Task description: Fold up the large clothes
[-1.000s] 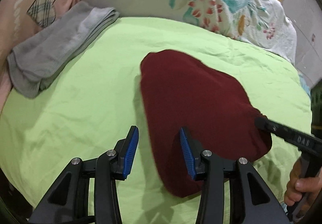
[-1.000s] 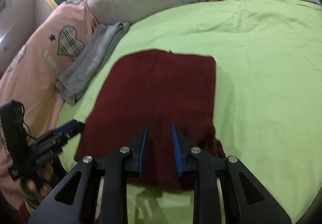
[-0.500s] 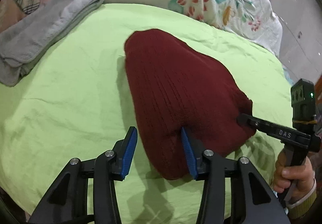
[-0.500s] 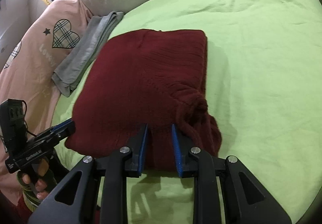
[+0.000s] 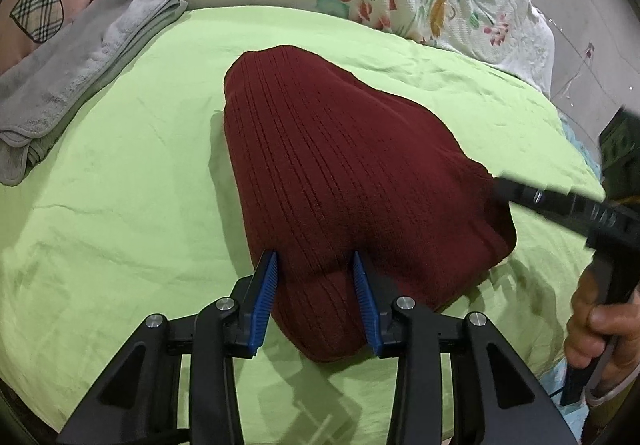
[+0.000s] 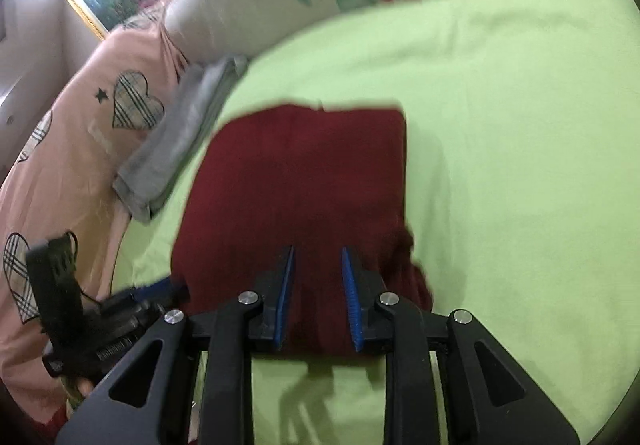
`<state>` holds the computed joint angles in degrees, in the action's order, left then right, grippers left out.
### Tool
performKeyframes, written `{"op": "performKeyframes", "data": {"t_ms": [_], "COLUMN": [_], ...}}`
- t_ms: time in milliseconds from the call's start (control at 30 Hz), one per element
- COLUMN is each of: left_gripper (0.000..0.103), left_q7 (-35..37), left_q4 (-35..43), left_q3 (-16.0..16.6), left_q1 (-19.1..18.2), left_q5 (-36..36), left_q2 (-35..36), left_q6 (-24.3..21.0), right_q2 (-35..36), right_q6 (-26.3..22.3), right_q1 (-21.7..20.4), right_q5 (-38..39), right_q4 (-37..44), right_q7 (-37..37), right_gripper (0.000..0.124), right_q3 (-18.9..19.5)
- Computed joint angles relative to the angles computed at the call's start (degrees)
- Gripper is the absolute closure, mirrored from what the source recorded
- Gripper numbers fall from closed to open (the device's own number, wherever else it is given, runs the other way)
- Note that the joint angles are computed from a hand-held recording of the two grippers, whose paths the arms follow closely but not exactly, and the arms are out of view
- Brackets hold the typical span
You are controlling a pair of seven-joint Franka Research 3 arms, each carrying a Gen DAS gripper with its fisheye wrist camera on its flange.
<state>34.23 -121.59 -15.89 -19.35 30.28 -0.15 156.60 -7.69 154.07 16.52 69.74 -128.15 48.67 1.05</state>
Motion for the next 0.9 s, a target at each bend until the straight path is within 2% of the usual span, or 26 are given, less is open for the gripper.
{"op": "performKeyframes", "data": {"t_ms": [67,133,167,233,300,500,567,733,900], "left_gripper": [0.065,0.065,0.064,0.064,0.063,0.06,0.054,0.054,0.048], "left_q7": [-1.0,-2.3,-3.3,-4.2,-3.3,-1.6,-2.3,-3.0,-1.4], "left_q4": [0.6,1.2,1.3,1.5,0.9,-3.3,-4.3,-4.9,-4.3], "left_q3": [-0.1,-0.3,-0.4,-0.4,-0.1,0.5,0.2,-0.6,-0.7], "left_q1": [-0.2,-0.5,-0.7,-1.0,-0.7,0.6,1.0,1.5,1.2], "left_q5": [1.7,4.0,5.6,6.8,4.7,-3.3,-3.3,-3.5,-4.6], "left_q2": [0.3,0.6,0.7,0.8,0.3,-3.4,-4.9,-6.5,-6.1], "left_q6": [-1.0,-2.0,-2.5,-3.1,-2.3,2.1,1.8,0.4,-0.5], "right_q2": [1.8,4.9,6.1,6.0,5.0,0.7,0.2,-2.2,-2.2], "right_q6": [0.2,0.1,-0.8,1.1,1.7,-0.4,-0.6,-0.3,-1.2], "right_q1": [-0.3,-0.9,-1.0,-1.0,-1.0,-0.9,-0.7,-0.2,0.4], "right_q5": [-2.7,-8.7,-8.2,-5.5,-9.4,-5.8,-5.0,-4.6,-3.7], "right_q4": [1.4,2.6,2.9,2.3,1.7,-0.6,-0.9,-2.9,-2.6], "right_q7": [1.9,7.8,7.4,4.4,7.0,5.4,4.7,3.9,3.6], "right_gripper": [0.094,0.094,0.094,0.094,0.094,0.093,0.093,0.088,0.088], "right_q3": [0.2,0.8,0.8,1.5,1.9,0.6,0.2,-0.2,-0.7]}}
